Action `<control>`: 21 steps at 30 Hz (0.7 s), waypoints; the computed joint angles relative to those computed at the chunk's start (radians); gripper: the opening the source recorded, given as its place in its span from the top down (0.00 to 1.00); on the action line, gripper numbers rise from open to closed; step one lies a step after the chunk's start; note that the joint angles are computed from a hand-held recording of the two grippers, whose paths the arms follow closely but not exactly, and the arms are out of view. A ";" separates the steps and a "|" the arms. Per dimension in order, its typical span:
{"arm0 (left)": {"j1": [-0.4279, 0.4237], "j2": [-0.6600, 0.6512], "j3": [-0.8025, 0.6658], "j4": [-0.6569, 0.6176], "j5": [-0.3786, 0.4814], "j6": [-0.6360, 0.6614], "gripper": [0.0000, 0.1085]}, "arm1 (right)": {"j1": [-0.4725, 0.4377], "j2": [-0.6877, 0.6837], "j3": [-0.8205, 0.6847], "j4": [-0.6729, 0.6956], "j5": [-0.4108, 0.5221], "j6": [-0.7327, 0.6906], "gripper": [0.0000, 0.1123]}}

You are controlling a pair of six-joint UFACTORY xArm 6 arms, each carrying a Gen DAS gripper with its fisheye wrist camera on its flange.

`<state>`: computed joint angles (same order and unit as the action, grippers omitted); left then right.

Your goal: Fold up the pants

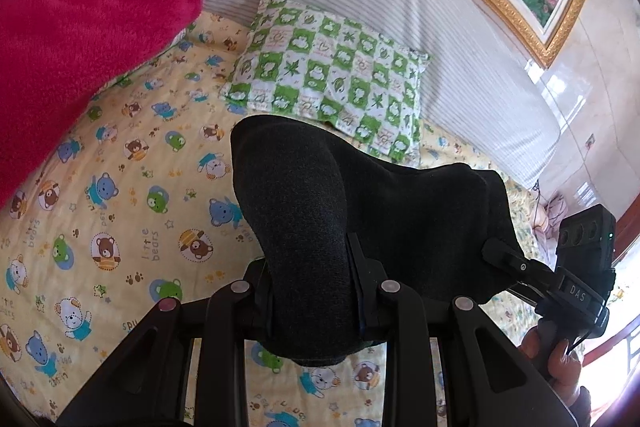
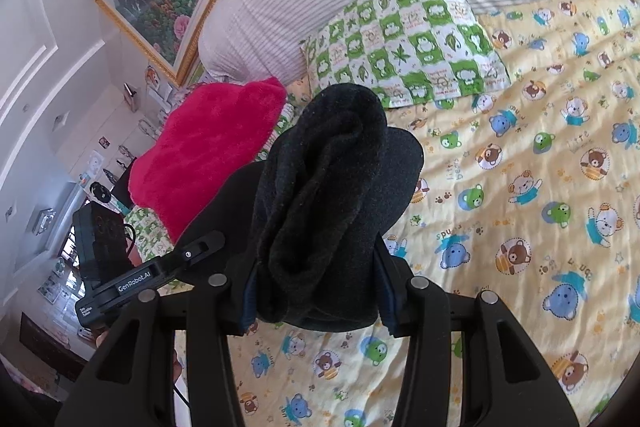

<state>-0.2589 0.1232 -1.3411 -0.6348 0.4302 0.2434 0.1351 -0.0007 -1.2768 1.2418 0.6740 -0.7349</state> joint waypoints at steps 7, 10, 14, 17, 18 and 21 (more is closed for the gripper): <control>0.011 0.030 0.002 -0.018 -0.002 0.015 0.74 | 0.002 0.054 -0.026 -0.022 0.012 0.020 0.57; 0.016 0.036 0.013 -0.040 -0.007 0.029 0.74 | 0.005 0.074 -0.035 -0.051 0.007 0.041 0.57; 0.021 0.039 0.020 -0.069 -0.009 0.052 0.71 | 0.002 0.090 -0.038 -0.071 0.001 0.060 0.54; 0.022 0.041 0.024 -0.061 -0.009 0.052 0.64 | 0.001 0.097 -0.036 -0.106 -0.016 0.100 0.50; 0.022 0.042 0.026 -0.059 -0.007 0.051 0.63 | 0.000 0.098 -0.032 -0.115 -0.026 0.107 0.49; 0.026 0.046 0.033 -0.066 -0.003 0.056 0.59 | -0.004 0.096 -0.015 -0.133 -0.052 0.117 0.47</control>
